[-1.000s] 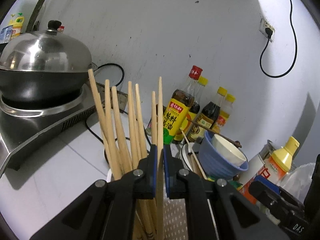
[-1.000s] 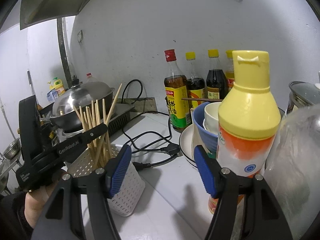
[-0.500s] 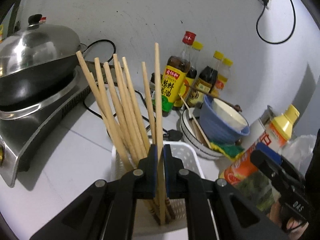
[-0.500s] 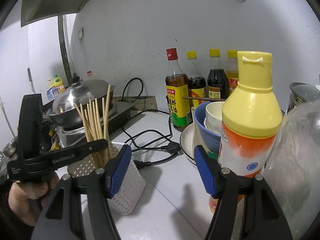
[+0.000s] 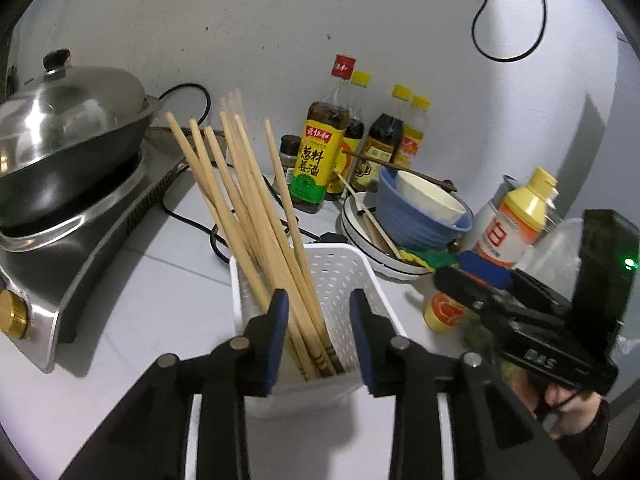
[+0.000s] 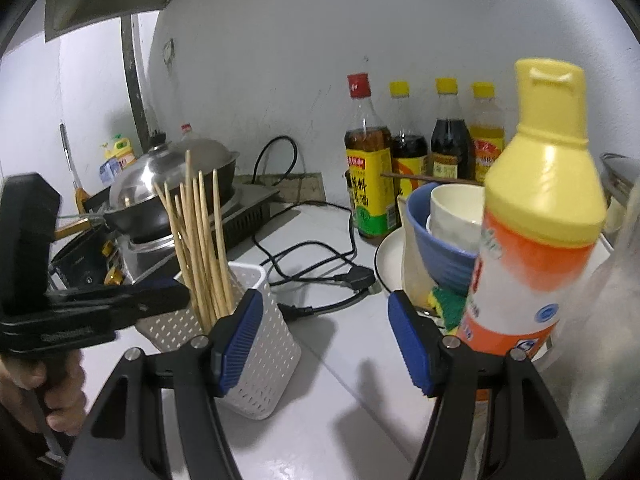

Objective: Organize utensils

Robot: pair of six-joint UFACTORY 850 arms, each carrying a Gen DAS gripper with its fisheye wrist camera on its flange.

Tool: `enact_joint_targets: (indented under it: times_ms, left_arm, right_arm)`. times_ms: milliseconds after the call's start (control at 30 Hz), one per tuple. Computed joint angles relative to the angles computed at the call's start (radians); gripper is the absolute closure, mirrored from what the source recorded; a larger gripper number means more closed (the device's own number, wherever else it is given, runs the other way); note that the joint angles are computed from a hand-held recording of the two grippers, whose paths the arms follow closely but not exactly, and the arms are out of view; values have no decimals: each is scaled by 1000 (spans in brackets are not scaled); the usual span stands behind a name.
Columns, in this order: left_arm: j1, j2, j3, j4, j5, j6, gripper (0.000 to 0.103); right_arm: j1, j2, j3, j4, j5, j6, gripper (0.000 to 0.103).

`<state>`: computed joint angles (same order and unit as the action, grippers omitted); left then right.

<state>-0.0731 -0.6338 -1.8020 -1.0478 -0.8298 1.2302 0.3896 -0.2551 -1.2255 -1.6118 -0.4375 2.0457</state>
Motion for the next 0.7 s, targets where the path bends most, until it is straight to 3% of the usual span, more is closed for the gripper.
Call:
enact_joint_targets:
  times_ms: [133,700]
  left_arm:
    - [25,23,25,-31,-27,45,61]
    - [145,158,234,-211,-93,295,45]
  right_arm:
    - [15,-12,-25,75,-9,-82,40]
    - [163,-6,-52,368,-175,-312,40]
